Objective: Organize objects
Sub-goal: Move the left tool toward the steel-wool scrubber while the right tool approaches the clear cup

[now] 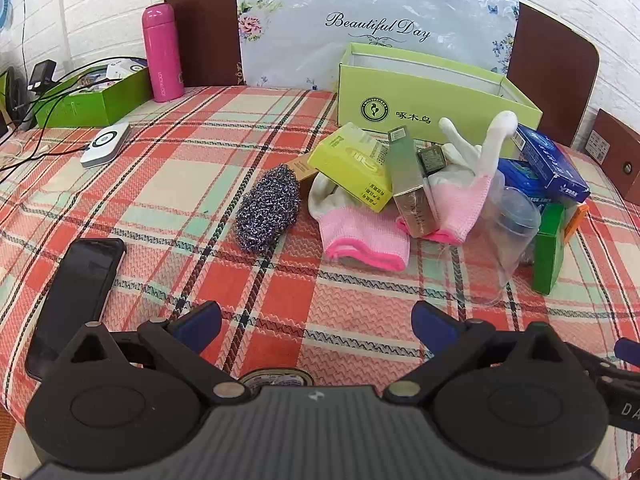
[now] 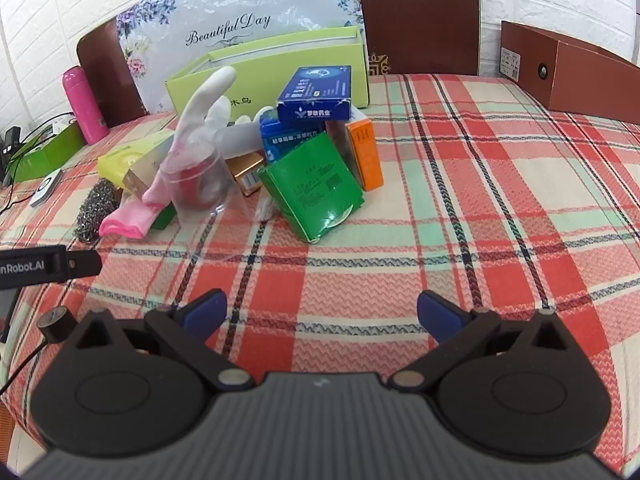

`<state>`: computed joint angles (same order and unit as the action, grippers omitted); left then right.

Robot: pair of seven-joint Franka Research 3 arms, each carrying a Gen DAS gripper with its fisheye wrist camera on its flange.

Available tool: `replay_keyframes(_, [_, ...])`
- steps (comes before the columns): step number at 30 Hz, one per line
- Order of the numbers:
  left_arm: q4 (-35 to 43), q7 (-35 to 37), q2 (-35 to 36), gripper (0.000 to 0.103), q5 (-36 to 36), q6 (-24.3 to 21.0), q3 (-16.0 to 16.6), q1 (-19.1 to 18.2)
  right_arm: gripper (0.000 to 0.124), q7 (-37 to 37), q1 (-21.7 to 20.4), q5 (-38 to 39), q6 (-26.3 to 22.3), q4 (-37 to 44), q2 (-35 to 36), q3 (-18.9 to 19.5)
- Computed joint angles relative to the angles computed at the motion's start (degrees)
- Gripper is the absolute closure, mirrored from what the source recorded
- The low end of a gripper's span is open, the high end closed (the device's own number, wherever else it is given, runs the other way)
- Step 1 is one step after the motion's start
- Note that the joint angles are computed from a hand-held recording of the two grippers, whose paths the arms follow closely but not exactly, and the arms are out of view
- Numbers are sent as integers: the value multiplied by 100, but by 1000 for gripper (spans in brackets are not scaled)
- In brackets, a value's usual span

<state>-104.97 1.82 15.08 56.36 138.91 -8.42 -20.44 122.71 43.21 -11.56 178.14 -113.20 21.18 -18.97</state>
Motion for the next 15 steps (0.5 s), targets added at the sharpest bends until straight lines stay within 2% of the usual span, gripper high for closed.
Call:
replay_keyframes(7, [-32,15,-8,0,-47,65,5,29,21,23,17,7,-12,25,28,-21])
replay_keyframes(15, [-86,65,3,0,-93,193,26,73,21,-46,-146,83,-91,68,40,157])
